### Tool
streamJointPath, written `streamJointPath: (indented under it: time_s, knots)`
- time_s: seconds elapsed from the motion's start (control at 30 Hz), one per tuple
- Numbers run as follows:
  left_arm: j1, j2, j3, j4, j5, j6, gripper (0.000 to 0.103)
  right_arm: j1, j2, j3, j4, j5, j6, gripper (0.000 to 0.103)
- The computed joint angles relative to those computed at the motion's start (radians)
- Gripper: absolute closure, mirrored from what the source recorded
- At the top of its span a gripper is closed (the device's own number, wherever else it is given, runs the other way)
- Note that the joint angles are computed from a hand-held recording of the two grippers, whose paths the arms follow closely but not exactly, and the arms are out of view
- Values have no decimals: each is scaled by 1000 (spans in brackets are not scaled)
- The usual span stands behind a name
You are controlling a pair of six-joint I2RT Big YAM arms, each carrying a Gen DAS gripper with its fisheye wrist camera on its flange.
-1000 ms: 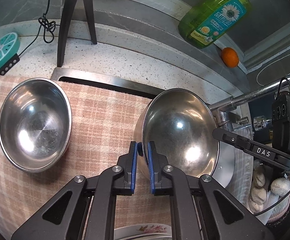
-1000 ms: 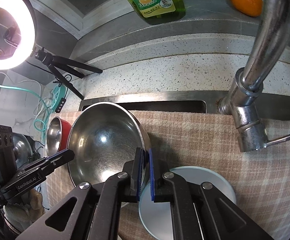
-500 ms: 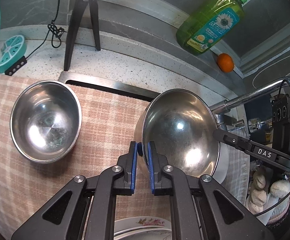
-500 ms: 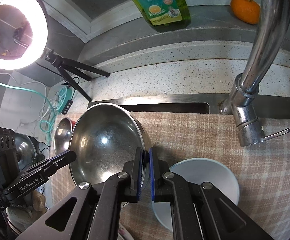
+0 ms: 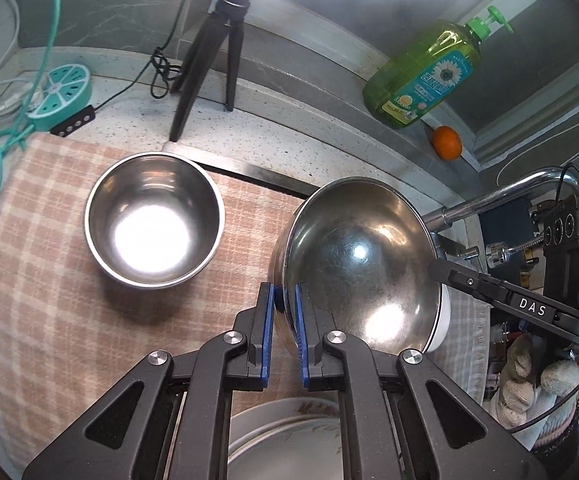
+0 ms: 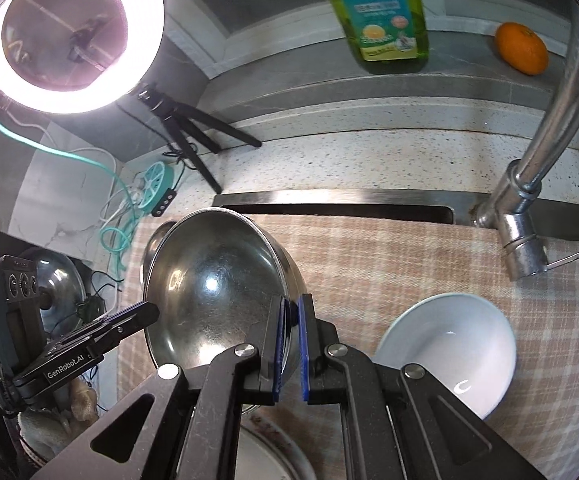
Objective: Organize plates and bowls
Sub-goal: 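Lift the steel bowl off the table with both grippers, then carry the steel bowl beside the plate stack and lower it onto the cloth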
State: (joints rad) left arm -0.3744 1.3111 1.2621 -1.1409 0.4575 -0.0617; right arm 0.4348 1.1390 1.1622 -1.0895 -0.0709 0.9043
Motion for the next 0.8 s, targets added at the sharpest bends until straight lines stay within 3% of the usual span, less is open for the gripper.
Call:
streamJointPath:
  time_s: [0.43, 0.8]
  knots:
    - [175, -68, -22, -101, 38, 108, 94, 142, 114, 133, -18, 31, 48, 97]
    - [371, -127, -60, -187, 87, 239, 94, 270, 213, 226, 5, 45, 95, 97]
